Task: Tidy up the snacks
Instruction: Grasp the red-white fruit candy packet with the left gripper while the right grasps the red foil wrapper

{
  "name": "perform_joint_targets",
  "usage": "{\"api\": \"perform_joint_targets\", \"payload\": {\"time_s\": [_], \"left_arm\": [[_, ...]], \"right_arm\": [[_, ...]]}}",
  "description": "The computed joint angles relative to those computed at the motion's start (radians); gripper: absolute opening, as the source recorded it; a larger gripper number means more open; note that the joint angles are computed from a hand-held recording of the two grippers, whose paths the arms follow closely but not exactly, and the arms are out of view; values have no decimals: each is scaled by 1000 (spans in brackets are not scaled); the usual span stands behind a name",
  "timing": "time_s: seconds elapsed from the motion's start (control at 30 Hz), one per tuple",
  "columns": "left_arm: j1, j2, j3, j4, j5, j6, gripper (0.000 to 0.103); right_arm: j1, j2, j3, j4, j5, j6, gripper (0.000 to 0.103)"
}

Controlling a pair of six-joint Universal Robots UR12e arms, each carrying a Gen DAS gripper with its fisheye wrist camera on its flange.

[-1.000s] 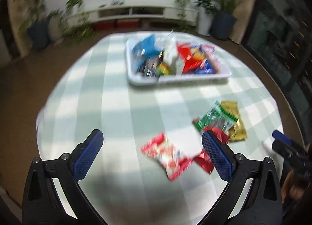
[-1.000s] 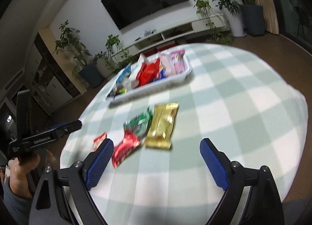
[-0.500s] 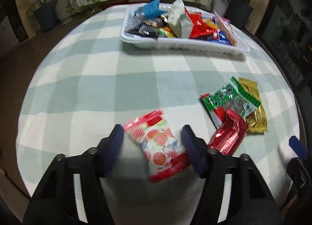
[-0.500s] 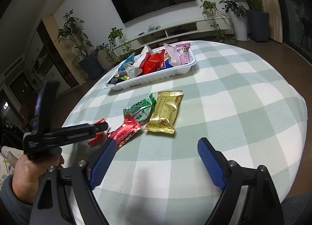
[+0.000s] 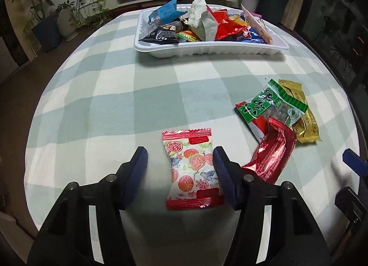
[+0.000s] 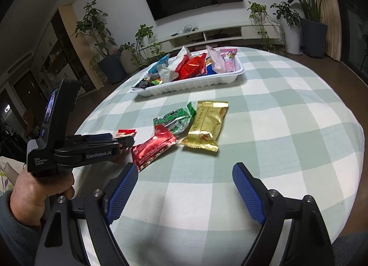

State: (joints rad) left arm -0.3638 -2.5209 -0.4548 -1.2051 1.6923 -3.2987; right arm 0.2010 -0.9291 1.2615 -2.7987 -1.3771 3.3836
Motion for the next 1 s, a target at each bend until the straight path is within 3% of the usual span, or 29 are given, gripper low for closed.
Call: {"api": "perform_joint_targets", "payload": {"time_s": [0.07, 0.1, 0.27, 0.33, 0.47, 0.73, 1.0], "left_arm": [[1, 14, -24, 10, -9, 14, 36], [1, 23, -38, 17, -9, 21, 34], [6, 86, -159, 89, -17, 25, 32], [7, 109, -200, 114, -14, 26, 32], [17, 154, -282, 166, -28, 7, 32], [28, 203, -377, 241, -63, -14, 32], [31, 210, -395, 263, -81, -17, 32]], "right_arm": [[-1, 1, -5, 18, 21, 10, 85], [0, 2, -9, 29, 30, 12, 84], [14, 19, -59, 121, 62, 22, 83], [21, 38, -102, 192, 78, 27, 77], [39, 82, -198, 327, 59, 24, 76], [56, 161, -355, 437, 15, 49, 69], [76, 218, -459, 484, -77, -11, 56]]}}
